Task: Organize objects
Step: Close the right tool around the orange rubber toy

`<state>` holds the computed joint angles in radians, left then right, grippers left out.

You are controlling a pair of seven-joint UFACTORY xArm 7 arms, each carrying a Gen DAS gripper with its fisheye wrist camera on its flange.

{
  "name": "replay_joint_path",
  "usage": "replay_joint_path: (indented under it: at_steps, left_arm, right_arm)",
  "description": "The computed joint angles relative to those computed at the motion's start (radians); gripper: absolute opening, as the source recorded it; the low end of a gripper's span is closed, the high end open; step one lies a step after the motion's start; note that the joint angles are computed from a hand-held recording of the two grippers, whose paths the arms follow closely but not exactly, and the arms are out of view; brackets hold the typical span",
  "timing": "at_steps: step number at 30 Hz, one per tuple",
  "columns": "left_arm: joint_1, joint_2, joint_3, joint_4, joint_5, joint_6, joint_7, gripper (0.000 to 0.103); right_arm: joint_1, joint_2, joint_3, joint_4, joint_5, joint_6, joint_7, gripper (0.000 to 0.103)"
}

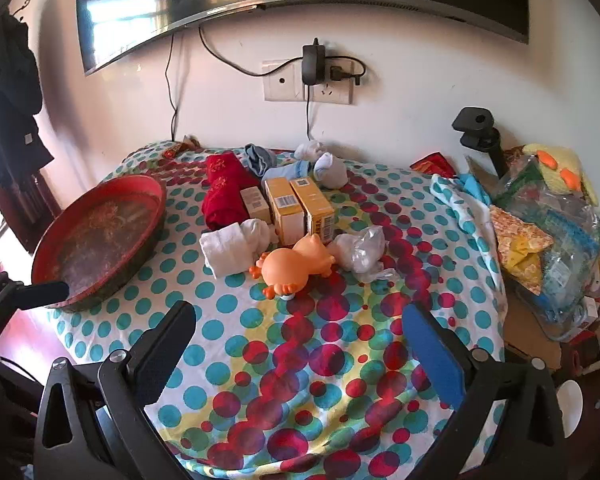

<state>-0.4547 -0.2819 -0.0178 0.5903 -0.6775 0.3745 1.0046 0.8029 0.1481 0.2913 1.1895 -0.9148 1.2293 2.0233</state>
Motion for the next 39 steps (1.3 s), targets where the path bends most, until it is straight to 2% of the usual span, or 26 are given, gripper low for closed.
replay_joint_path:
  at_steps: [7, 10, 14, 18, 23, 25, 39]
  left_arm:
    - [-0.014, 0.031, -0.014, -0.002, 0.0, -0.048, 0.021, 0.103]
    - [-0.017, 0.059, -0.013, 0.009, -0.008, -0.062, 0.038, 0.103]
    - [-0.05, 0.072, 0.02, 0.027, -0.169, -0.044, 0.214, 0.103]
    - [-0.03, 0.094, -0.016, 0.031, -0.195, -0.078, 0.27, 0.103]
    - [0.001, 0.138, -0.045, 0.05, -0.167, -0.076, 0.274, 0.103]
    - [0.021, 0.161, -0.055, 0.067, -0.14, -0.064, 0.241, 0.103]
    - [0.108, 0.307, -0.138, 0.199, -0.007, -0.073, 0.126, 0.103]
  right_arm:
    - [-0.011, 0.008, -0.009, -0.013, -0.018, -0.04, -0.011, 0.102]
    - [-0.017, 0.002, -0.014, -0.033, -0.035, -0.07, 0.003, 0.095]
    - [-0.039, -0.01, -0.021, -0.071, -0.049, -0.151, 0.039, 0.085]
    - [-0.063, -0.003, -0.03, -0.094, -0.056, -0.219, 0.053, 0.08]
    - [-0.09, 0.022, -0.052, -0.102, -0.072, -0.293, 0.06, 0.078]
    - [-0.104, 0.039, -0.066, -0.102, -0.077, -0.338, 0.057, 0.072]
    - [-0.154, 0.132, -0.155, -0.073, -0.073, -0.504, 0.058, 0.07]
